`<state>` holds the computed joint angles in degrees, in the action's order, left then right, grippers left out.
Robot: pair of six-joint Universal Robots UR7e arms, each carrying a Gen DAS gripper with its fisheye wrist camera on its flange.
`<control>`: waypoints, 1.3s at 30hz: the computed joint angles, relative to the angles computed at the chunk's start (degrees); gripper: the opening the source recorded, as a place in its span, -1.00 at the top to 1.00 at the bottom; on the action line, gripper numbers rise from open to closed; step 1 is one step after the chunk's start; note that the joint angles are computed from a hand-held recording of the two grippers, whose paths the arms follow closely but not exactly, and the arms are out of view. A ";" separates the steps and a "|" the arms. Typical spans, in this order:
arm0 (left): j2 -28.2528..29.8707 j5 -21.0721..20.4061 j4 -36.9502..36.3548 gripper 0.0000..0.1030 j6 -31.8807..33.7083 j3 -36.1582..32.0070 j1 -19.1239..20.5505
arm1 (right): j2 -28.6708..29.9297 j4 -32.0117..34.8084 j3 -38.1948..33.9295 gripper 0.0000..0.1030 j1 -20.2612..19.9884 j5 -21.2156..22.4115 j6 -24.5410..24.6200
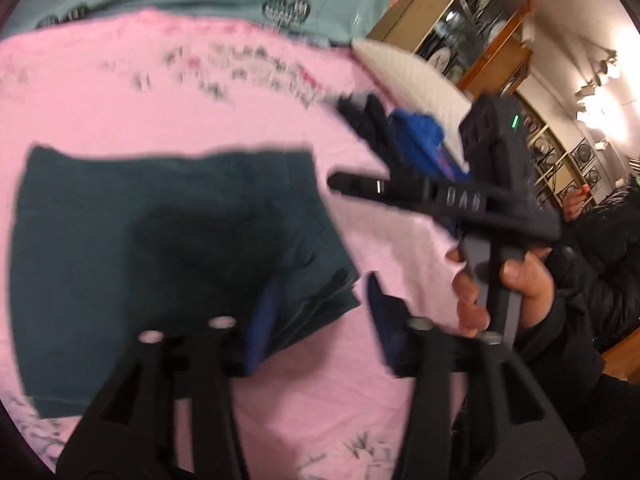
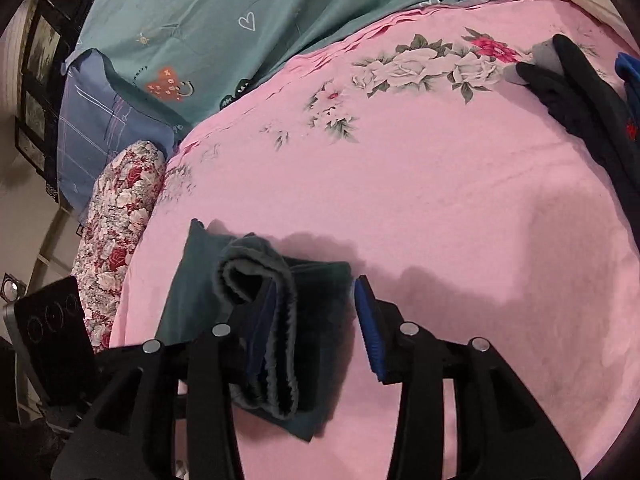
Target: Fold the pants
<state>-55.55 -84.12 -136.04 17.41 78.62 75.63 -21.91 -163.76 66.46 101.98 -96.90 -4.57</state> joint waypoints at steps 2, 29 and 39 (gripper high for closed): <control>-3.98 -1.65 -7.07 -0.72 0.33 3.62 0.20 | -0.64 -0.17 1.20 -0.14 1.00 -0.64 -1.27; -2.21 21.93 -7.94 -0.74 1.60 4.44 2.52 | 3.49 2.62 -4.62 0.21 8.75 -26.30 -4.45; -2.94 26.01 -9.41 -0.75 2.72 6.17 3.35 | 11.42 20.03 -21.39 0.42 5.29 -18.05 1.73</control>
<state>-58.49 -58.11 -145.45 20.13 84.79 78.98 -10.49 -143.72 45.07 107.27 -114.96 -2.83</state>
